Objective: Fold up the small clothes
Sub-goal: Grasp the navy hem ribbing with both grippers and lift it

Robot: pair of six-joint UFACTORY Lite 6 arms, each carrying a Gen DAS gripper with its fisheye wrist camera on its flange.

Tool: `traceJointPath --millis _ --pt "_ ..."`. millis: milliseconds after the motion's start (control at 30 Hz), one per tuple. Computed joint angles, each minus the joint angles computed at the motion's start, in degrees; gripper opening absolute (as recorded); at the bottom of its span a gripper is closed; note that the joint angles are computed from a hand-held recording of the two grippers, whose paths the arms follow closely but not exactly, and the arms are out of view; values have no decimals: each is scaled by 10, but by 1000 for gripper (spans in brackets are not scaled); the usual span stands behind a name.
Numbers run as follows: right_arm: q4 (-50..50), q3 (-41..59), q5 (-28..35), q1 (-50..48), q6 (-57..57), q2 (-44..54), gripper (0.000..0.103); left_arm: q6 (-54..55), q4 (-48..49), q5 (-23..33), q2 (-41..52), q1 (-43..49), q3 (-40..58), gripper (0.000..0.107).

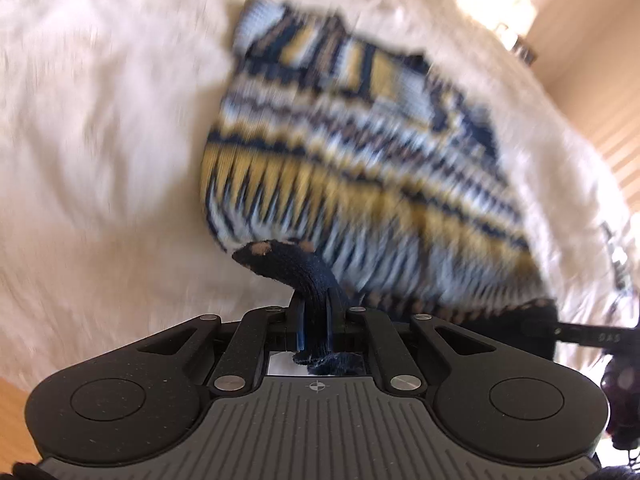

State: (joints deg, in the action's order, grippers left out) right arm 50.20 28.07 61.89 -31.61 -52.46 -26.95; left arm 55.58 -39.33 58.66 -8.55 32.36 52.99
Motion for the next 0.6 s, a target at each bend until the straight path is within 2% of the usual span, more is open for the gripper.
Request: traceJointPath --millis 133,200,500,600 --pt "37 94 39 -33 -15 53 12 -64 -35 10 9 -24 87 9" --pt "63 139 39 -37 -20 89 12 -103 -48 -19 26 -58 127 9" --pt "160 386 -25 29 -23 310 12 -241 -62 -163 182 -183 332 9" --pt "163 470 -56 54 -4 380 12 -261 -45 -179 254 -210 421 9"
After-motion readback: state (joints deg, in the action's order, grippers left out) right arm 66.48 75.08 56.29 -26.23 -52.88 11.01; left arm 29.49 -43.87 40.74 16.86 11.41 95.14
